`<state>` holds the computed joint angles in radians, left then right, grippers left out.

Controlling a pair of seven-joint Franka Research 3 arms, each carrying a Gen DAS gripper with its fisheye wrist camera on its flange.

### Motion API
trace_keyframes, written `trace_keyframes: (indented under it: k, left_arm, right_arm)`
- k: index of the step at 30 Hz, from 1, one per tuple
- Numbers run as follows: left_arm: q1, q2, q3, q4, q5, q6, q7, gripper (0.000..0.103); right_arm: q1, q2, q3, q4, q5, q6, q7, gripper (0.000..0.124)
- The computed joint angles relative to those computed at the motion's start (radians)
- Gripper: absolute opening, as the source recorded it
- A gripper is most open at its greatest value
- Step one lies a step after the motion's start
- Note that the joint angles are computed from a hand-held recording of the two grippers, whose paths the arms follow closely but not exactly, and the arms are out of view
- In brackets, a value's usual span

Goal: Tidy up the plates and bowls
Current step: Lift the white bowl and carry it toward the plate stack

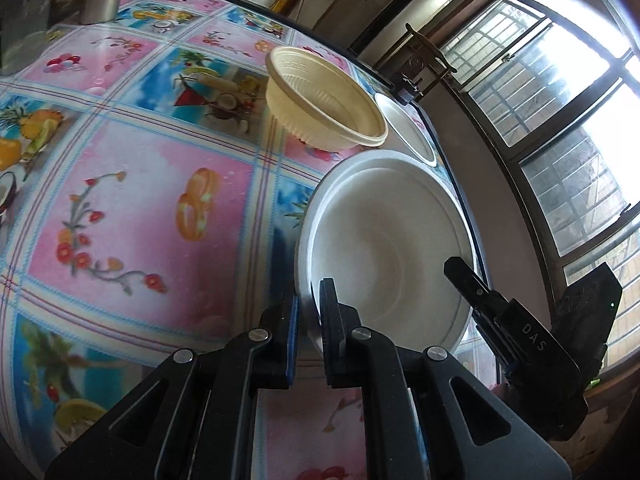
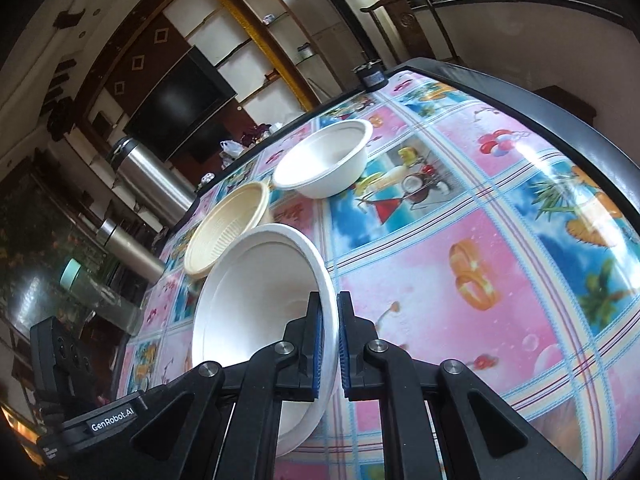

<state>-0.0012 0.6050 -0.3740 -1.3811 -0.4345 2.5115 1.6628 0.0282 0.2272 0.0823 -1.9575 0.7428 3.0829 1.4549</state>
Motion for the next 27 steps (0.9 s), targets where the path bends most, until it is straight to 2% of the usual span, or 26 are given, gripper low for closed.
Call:
trace_keyframes:
  k: [6, 15, 19, 22, 25, 27]
  left_arm:
    - [0.042, -0.081, 0.004, -0.125, -0.033, 0.049, 0.037, 0.008]
    - [0.062, -0.189, 0.029, -0.277, -0.058, 0.109, 0.077, 0.009]
    - [0.062, -0.251, 0.041, -0.364, -0.07, 0.15, 0.102, 0.009]
    - [0.063, -0.305, 0.057, -0.438, -0.078, 0.182, 0.122, 0.009]
    - [0.061, -0.358, 0.076, -0.505, -0.09, 0.205, 0.141, 0.009]
    - [0.061, -0.399, 0.093, -0.555, -0.099, 0.222, 0.154, 0.009]
  right_arm:
    - [0.03, -0.002, 0.028, -0.004, -0.01, 0.025, -0.047, 0.008]
    - [0.111, -0.013, 0.009, -0.037, -0.11, 0.058, 0.01, 0.008]
    - [0.093, -0.019, 0.05, -0.043, -0.093, 0.062, -0.007, 0.008]
    - [0.001, -0.031, 0.173, -0.045, 0.085, 0.062, -0.164, 0.008]
    - [0.018, -0.053, 0.185, -0.065, 0.171, 0.069, -0.229, 0.008]
    - [0.001, -0.067, 0.228, -0.069, 0.303, 0.074, -0.345, 0.008]
